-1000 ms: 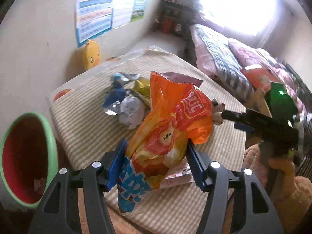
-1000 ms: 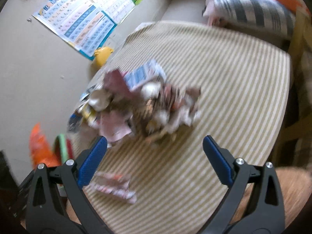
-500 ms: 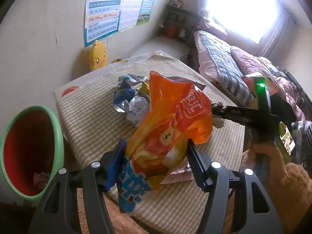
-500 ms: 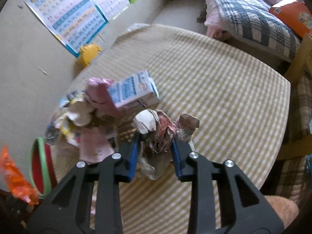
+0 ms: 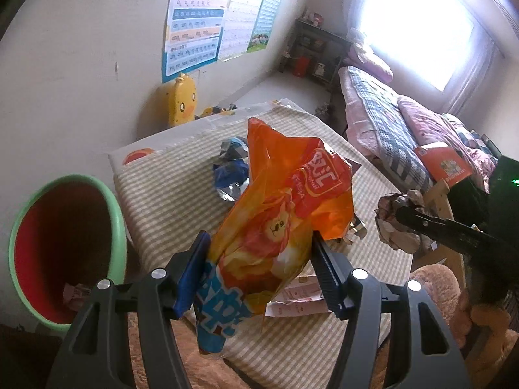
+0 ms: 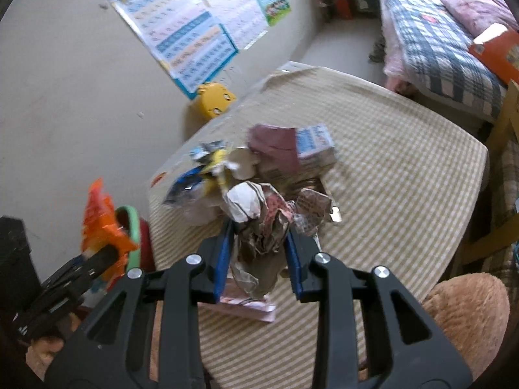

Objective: Collect trash
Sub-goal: 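Drop the orange bag into the red bucket with the left tool while the right tool drops crumpled paper in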

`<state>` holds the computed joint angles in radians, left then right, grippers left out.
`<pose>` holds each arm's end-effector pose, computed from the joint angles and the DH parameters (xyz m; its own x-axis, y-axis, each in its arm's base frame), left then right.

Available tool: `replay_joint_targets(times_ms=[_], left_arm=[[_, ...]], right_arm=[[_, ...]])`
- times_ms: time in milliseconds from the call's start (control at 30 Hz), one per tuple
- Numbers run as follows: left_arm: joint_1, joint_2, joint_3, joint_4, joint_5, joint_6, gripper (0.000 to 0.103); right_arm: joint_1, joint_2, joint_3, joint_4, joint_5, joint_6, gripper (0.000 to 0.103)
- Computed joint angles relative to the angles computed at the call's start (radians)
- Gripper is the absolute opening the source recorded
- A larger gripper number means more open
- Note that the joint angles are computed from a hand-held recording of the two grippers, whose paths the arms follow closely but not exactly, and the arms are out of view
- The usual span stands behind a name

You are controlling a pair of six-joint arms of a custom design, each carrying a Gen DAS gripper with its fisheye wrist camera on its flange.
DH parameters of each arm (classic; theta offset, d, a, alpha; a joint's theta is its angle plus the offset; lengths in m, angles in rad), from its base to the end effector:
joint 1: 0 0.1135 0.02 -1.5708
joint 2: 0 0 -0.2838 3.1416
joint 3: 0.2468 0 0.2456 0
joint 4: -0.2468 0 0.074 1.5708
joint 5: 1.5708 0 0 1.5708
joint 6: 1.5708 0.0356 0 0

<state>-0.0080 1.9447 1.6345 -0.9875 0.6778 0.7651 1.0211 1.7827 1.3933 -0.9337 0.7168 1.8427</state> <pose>0.3960 -0.0255 0.2642 -0.5731 0.5441 -0.6128 0.7934 0.5555 -0.2488 0.2015 0.2841 0.2583 -0.4021 0.7337 -0.5477 0.6379 0.6536 0.4072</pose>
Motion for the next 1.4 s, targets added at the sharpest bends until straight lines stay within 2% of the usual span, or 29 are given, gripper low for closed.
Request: replay_joint_targets(times_ms=[367,633,967,1167,1400], left_arm=[[0.044,0.044,0.051,0.012,0.01,-0.039,0.06],[0.068,0.064,0.063,0.033,0.017,-0.05,0.06],[0.105,0.141,0.141,0.007,-0.004,-0.067,0.06],[0.138,0.159,0.16,0.059,-0.028,-0.093,0.06],[0.181,0.225,0.248,0.132,-0.11,-0.162,0.06]], right_arm=[[-0.002,0.102,0.216,-0.057,0.011,-0.119,0.03],[-0.022,0.181,0.343,-0.063,-0.019,-0.208,0.03],[-0.051,0.29,0.499,-0.07,-0.077,-0.31,0.03],[-0.073,0.356,0.604,-0.068,-0.109,-0.395,0.03],[-0.119,0.47,0.766,-0.028,-0.184,-0.54,0.03]])
